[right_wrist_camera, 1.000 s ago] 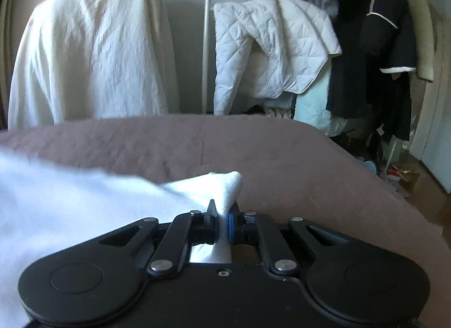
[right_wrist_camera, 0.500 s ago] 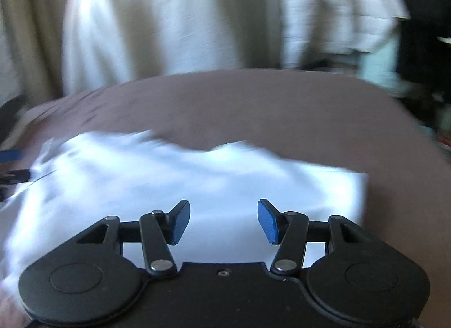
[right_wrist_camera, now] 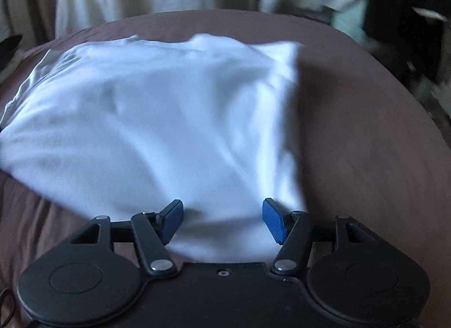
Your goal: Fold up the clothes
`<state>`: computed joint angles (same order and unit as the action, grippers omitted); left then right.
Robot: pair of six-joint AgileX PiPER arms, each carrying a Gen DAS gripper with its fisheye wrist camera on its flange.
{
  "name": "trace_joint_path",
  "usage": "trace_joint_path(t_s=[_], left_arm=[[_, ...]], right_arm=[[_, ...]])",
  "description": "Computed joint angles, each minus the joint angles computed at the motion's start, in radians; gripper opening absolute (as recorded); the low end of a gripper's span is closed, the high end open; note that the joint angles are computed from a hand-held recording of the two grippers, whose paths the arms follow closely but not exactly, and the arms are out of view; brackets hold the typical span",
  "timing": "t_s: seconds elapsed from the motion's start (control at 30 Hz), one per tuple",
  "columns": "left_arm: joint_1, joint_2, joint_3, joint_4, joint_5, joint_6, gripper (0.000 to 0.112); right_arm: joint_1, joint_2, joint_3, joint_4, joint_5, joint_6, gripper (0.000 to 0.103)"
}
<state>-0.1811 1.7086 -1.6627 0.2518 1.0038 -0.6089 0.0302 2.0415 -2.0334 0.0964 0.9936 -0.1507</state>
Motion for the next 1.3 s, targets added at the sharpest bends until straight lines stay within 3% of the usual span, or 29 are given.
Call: trace_joint_path(t_s=[0.1,0.23,0.37,0.43,0.5,0.57,0.6,0.63,0.67,0.8,0.9,1.03,1.17,1.23,1.3], left_arm=[[0.044,-0.078,0.073,-0.111,-0.036,0.002,0.079],[0.150,-0.122,0.160,-0.386,-0.156,0.067,0.079],[0.191,-0.132,0.260,-0.568,-0.227,0.137,0.079],[0.155,-0.141,0.314,-0.518,-0.310,0.066,0.080],[0.087,-0.137,0.368,-0.333,-0.439,-0.128,0.085],[0.021,-0.092,0.340,-0.133,-0.454,-0.306,0.084],[-0.020,-0.057,0.293,-0.033,-0.423,-0.343,0.071],[-0.058,-0.028,0.247,0.033,-0.385,-0.341,0.020],[-0.082,-0.026,0.234,0.058,-0.377,-0.330,0.005],[-0.120,-0.133,0.271,0.121,-0.363,-0.359,0.005],[-0.056,-0.245,0.350,-0.071,-0.426,-0.273,0.005],[-0.100,-0.196,0.370,-0.076,-0.362,-0.311,0.005],[-0.178,-0.139,0.353,0.055,-0.309,-0.360,0.007],[-0.191,-0.121,0.292,0.081,-0.250,-0.306,0.010],[-0.189,-0.121,0.268,0.082,-0.230,-0.282,0.012]], right_arm=[[-0.057,-0.115,0.152,0.071,-0.016,0.031,0.071],[-0.177,-0.186,0.347,0.464,-0.022,0.055,0.080],[-0.210,-0.152,0.523,0.864,-0.202,-0.039,0.087],[-0.190,-0.130,0.573,1.037,-0.350,-0.144,0.087],[-0.160,-0.104,0.594,1.213,-0.499,-0.275,0.086],[-0.122,-0.070,0.564,1.275,-0.654,-0.331,0.084],[-0.111,-0.047,0.532,1.247,-0.694,-0.308,0.078],[-0.111,-0.023,0.493,1.184,-0.694,-0.258,0.048],[-0.122,0.000,0.446,1.093,-0.654,-0.186,0.008],[-0.148,-0.050,0.339,0.787,-0.538,-0.059,0.007],[-0.188,-0.142,0.356,0.775,-0.489,-0.100,0.005],[-0.260,-0.159,0.408,0.705,-0.407,-0.083,0.005],[-0.250,-0.130,0.505,0.702,-0.471,-0.060,0.005],[-0.231,-0.106,0.452,0.598,-0.467,0.014,0.005],[-0.191,-0.071,0.338,0.398,-0.430,0.083,0.006]])
